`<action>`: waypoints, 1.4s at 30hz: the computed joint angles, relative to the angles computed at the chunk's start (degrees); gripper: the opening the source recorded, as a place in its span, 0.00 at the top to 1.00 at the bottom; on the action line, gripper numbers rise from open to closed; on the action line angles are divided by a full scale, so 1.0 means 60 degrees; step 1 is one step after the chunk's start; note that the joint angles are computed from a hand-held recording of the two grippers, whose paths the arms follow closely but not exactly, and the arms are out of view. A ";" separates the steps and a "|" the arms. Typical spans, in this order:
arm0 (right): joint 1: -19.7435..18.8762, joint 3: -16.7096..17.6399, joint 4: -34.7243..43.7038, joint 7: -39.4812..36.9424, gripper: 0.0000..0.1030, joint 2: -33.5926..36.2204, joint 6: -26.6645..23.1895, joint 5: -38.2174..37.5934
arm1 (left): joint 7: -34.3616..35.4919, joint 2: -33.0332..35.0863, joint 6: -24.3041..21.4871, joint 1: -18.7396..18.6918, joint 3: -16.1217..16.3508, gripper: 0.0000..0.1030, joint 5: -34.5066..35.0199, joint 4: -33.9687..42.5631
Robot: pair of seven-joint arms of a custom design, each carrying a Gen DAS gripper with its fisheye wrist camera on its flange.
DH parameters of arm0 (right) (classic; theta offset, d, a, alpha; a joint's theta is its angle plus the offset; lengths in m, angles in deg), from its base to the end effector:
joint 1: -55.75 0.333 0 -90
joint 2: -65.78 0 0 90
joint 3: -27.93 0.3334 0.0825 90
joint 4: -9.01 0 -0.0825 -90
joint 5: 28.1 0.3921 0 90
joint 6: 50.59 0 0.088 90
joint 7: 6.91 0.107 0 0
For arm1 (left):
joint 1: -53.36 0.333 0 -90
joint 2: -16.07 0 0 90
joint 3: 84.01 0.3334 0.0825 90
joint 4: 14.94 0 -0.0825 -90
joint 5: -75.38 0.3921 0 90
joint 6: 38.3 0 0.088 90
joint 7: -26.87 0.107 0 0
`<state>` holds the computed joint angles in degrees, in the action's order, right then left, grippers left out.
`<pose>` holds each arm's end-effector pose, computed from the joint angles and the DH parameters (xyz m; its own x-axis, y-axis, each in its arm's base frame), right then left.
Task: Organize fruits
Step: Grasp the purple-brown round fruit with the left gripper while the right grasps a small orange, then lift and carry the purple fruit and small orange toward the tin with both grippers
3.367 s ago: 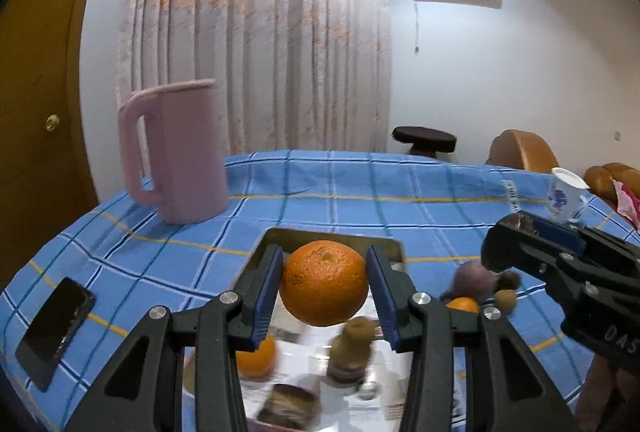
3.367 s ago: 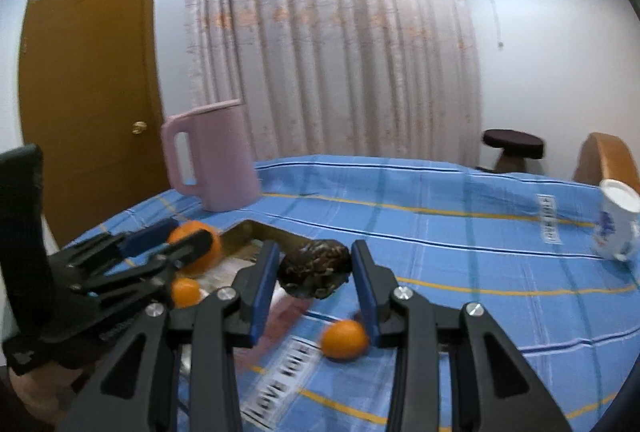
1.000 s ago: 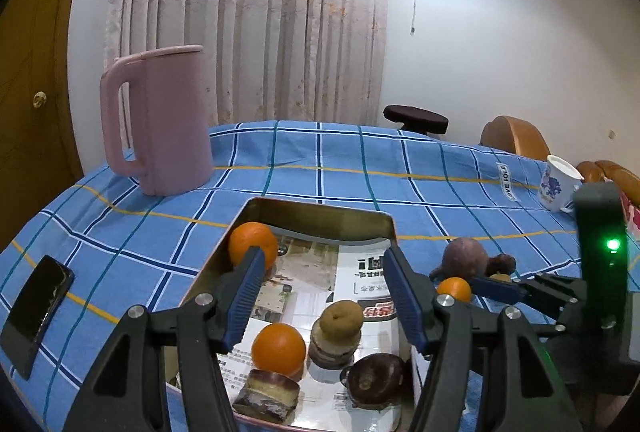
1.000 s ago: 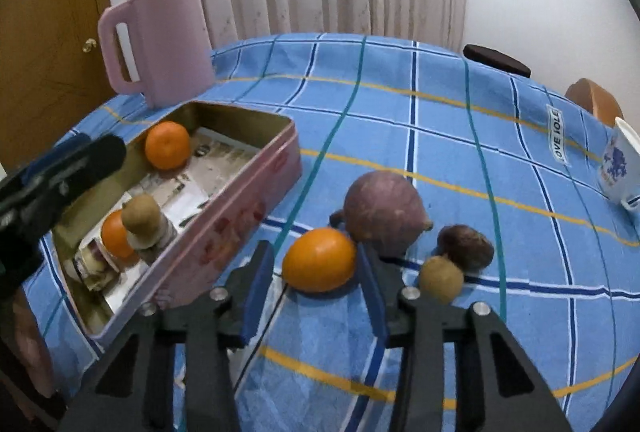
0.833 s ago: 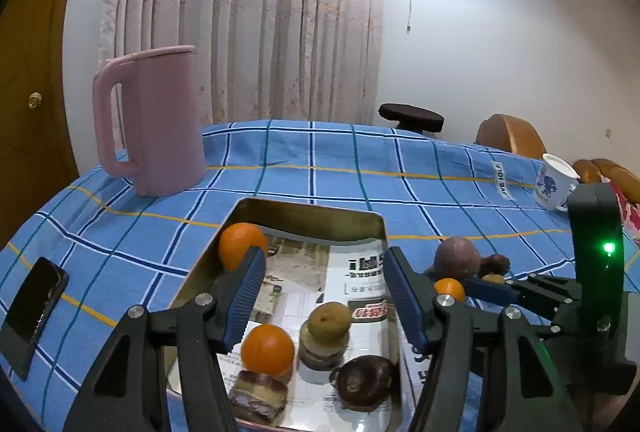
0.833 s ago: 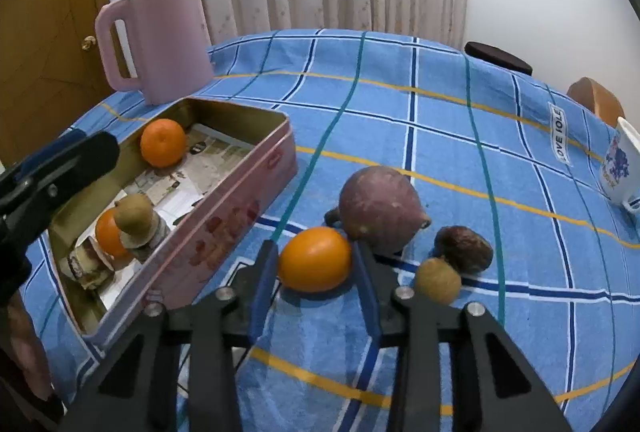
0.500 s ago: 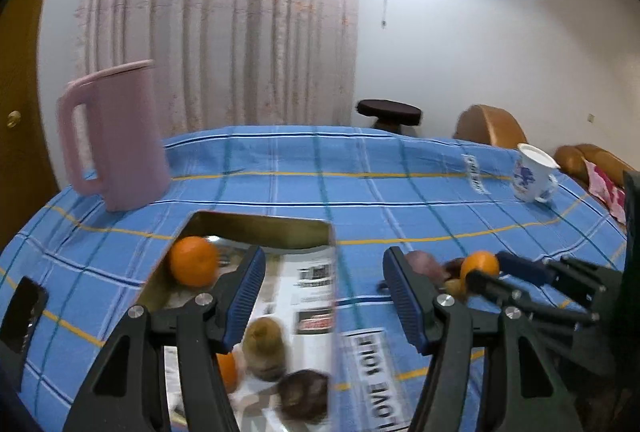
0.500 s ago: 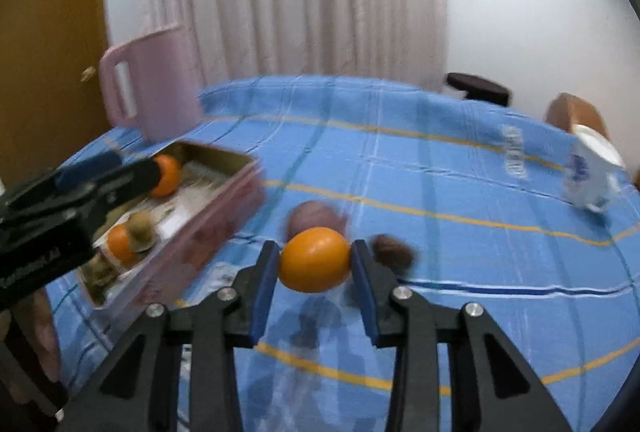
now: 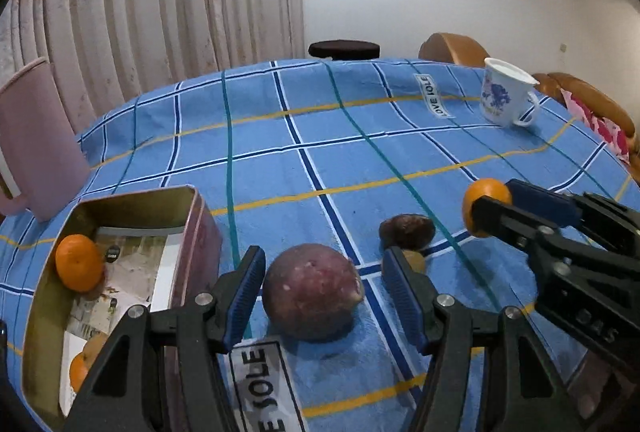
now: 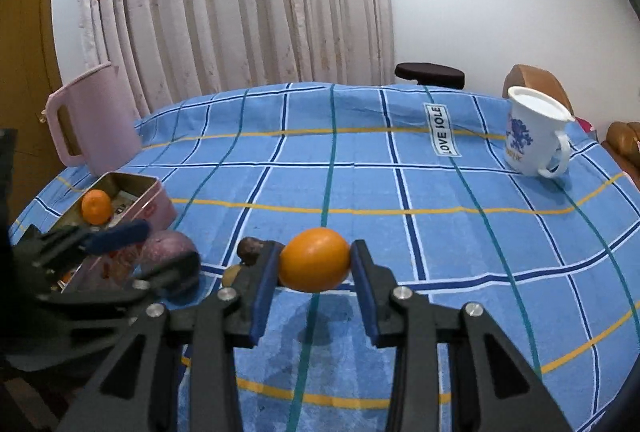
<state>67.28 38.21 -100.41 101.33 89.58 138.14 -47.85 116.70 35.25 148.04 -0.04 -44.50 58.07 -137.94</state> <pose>0.6298 0.2726 0.4103 0.4073 -0.9096 -0.0824 -0.5431 -0.1687 -0.8225 0.6067 -0.1502 0.3938 -0.0453 -0.9990 -0.0027 -0.6460 0.0313 -0.7627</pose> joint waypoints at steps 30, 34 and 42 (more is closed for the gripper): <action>-0.1706 0.1588 -0.0275 0.0690 0.61 0.0125 0.1046 -0.1547 | -0.0648 0.0378 0.1345 -0.1934 0.1864 0.47 -0.0272 -0.0534; -0.1129 0.0882 -0.0373 0.0952 0.61 0.0011 0.1452 -0.1720 | -0.0204 0.0347 0.1706 -0.1950 0.1760 0.47 -0.0816 -0.0618; -0.0674 0.0265 -0.0406 0.1385 0.61 -0.0032 0.1853 -0.2102 | 0.0769 0.0307 0.2415 -0.1951 0.1451 0.47 -0.1903 -0.0716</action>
